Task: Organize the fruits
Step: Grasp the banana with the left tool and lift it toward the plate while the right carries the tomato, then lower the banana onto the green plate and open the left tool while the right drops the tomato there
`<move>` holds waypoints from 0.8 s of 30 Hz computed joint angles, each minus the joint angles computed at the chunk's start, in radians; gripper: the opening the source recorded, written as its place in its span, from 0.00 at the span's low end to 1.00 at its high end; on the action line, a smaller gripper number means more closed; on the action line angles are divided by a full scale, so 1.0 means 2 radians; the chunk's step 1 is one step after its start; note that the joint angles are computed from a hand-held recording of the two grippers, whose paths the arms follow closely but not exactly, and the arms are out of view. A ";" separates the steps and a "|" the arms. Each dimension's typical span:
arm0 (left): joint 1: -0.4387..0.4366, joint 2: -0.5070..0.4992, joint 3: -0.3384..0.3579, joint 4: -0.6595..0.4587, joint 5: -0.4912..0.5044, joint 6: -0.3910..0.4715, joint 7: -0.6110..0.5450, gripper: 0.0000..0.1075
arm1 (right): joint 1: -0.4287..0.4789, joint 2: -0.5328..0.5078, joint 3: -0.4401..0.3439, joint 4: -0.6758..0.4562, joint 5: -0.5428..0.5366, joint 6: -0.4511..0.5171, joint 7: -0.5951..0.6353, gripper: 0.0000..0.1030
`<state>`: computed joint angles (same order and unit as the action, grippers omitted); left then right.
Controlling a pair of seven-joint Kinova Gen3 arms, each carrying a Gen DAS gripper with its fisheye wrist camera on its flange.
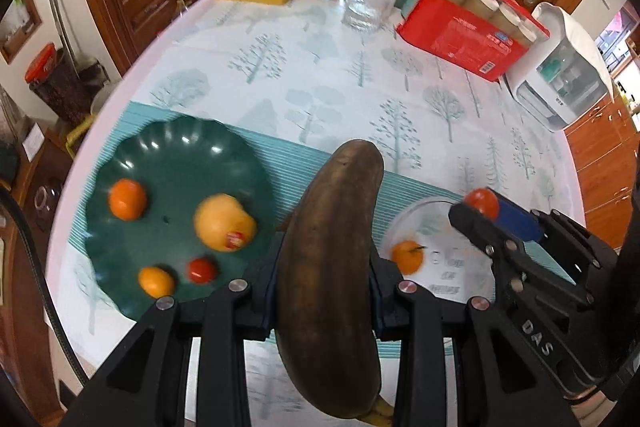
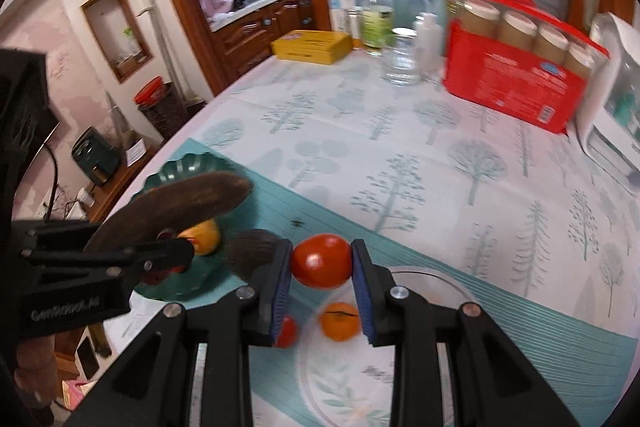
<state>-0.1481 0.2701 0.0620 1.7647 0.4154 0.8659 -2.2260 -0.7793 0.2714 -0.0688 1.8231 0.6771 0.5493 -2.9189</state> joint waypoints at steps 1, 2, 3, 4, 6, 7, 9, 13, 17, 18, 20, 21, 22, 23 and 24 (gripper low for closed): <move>-0.006 0.004 -0.001 -0.004 0.003 0.002 -0.011 0.30 | -0.006 0.009 -0.002 -0.014 0.000 0.009 0.001 0.28; -0.020 0.012 0.000 -0.016 0.007 0.011 -0.029 0.30 | -0.011 0.017 -0.004 -0.029 -0.001 0.019 0.003 0.28; -0.026 0.017 -0.001 -0.023 0.010 0.017 -0.040 0.30 | -0.016 0.024 -0.005 -0.041 -0.003 0.028 0.006 0.28; -0.039 0.028 -0.001 -0.037 0.013 0.028 -0.059 0.30 | -0.025 0.037 -0.005 -0.061 -0.004 0.046 0.009 0.28; -0.054 0.045 -0.001 -0.061 0.013 0.045 -0.082 0.30 | -0.036 0.058 -0.004 -0.096 -0.013 0.066 0.013 0.28; -0.064 0.056 -0.001 -0.077 0.012 0.057 -0.098 0.30 | -0.040 0.069 -0.003 -0.113 -0.019 0.073 0.014 0.28; -0.076 0.072 0.000 -0.099 0.010 0.070 -0.120 0.30 | -0.050 0.089 0.001 -0.142 -0.031 0.085 0.016 0.28; -0.097 0.117 0.003 -0.158 -0.004 0.103 -0.158 0.31 | -0.070 0.134 0.012 -0.206 -0.057 0.113 0.023 0.28; -0.110 0.160 0.006 -0.207 -0.016 0.119 -0.186 0.31 | -0.084 0.177 0.022 -0.261 -0.083 0.136 0.032 0.28; -0.111 0.167 0.007 -0.215 -0.018 0.123 -0.187 0.31 | -0.089 0.187 0.025 -0.276 -0.088 0.143 0.033 0.28; -0.111 0.190 0.009 -0.239 -0.026 0.131 -0.193 0.31 | -0.095 0.205 0.029 -0.300 -0.097 0.150 0.038 0.28; -0.112 0.197 0.011 -0.246 -0.030 0.132 -0.198 0.31 | -0.097 0.209 0.031 -0.305 -0.101 0.150 0.040 0.28; -0.113 0.203 0.014 -0.249 -0.031 0.132 -0.203 0.31 | -0.099 0.217 0.032 -0.316 -0.105 0.151 0.044 0.28; -0.114 0.211 0.016 -0.256 -0.034 0.133 -0.211 0.31 | -0.102 0.223 0.034 -0.323 -0.109 0.152 0.046 0.28; -0.113 0.218 0.018 -0.260 -0.037 0.131 -0.216 0.31 | -0.102 0.227 0.035 -0.327 -0.113 0.151 0.049 0.28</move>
<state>-0.3737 0.7056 0.0970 1.2445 0.3423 1.1288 -2.6584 -0.9841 0.7246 0.0005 1.1684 0.4508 0.8516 -2.8210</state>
